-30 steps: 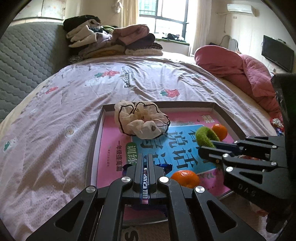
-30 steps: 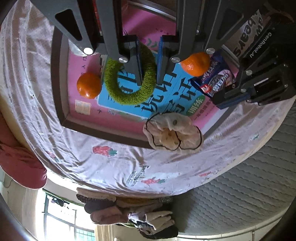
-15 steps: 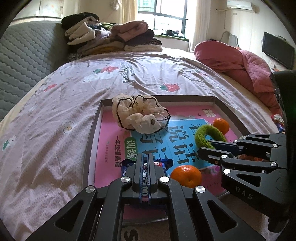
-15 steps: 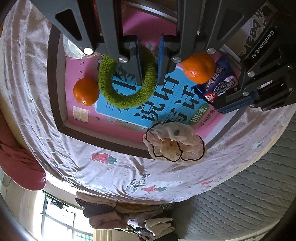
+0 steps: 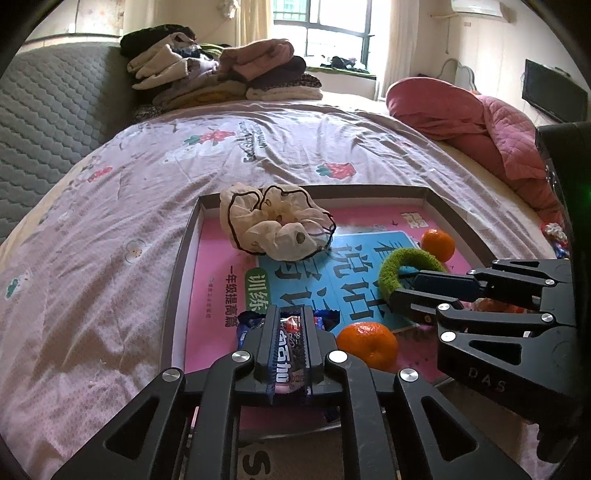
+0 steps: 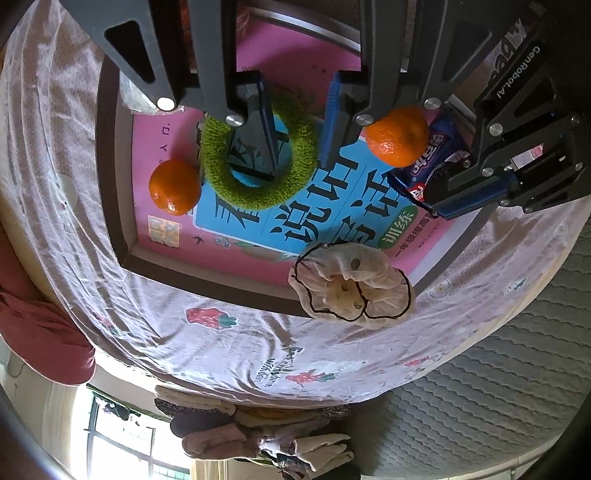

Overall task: Organize objects
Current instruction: 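Lower packet onto the book in tray while right tool lowers ring beside it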

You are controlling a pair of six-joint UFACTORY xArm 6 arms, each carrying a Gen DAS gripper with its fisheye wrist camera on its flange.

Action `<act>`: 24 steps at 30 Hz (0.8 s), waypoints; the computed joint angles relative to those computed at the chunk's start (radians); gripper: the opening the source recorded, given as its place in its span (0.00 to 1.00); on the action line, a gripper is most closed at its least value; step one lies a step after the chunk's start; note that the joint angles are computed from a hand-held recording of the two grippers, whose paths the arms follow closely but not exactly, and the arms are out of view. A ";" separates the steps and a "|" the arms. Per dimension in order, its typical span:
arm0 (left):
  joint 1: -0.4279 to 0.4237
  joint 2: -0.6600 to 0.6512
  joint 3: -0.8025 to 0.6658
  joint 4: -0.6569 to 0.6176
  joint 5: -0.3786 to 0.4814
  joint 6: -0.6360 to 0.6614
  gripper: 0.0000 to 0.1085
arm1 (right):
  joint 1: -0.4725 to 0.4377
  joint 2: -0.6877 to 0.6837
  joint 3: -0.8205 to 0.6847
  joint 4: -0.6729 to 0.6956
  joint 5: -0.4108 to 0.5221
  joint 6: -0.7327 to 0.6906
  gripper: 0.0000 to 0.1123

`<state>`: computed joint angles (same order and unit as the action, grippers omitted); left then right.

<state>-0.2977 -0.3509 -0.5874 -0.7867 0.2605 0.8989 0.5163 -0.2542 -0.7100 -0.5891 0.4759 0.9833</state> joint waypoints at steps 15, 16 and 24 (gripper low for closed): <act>0.003 -0.013 0.006 0.017 0.008 -0.011 0.19 | -0.001 -0.023 0.014 0.007 0.000 0.005 0.22; 0.003 -0.014 0.008 0.023 0.007 -0.017 0.19 | 0.000 -0.024 0.014 0.004 0.003 0.007 0.22; 0.010 -0.022 0.010 0.030 0.010 -0.017 0.25 | 0.005 -0.036 0.015 0.003 0.011 0.008 0.25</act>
<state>-0.2881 -0.3726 -0.5770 -0.7568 0.2707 0.8817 0.5215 -0.2907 -0.6945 -0.5863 0.4869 0.9912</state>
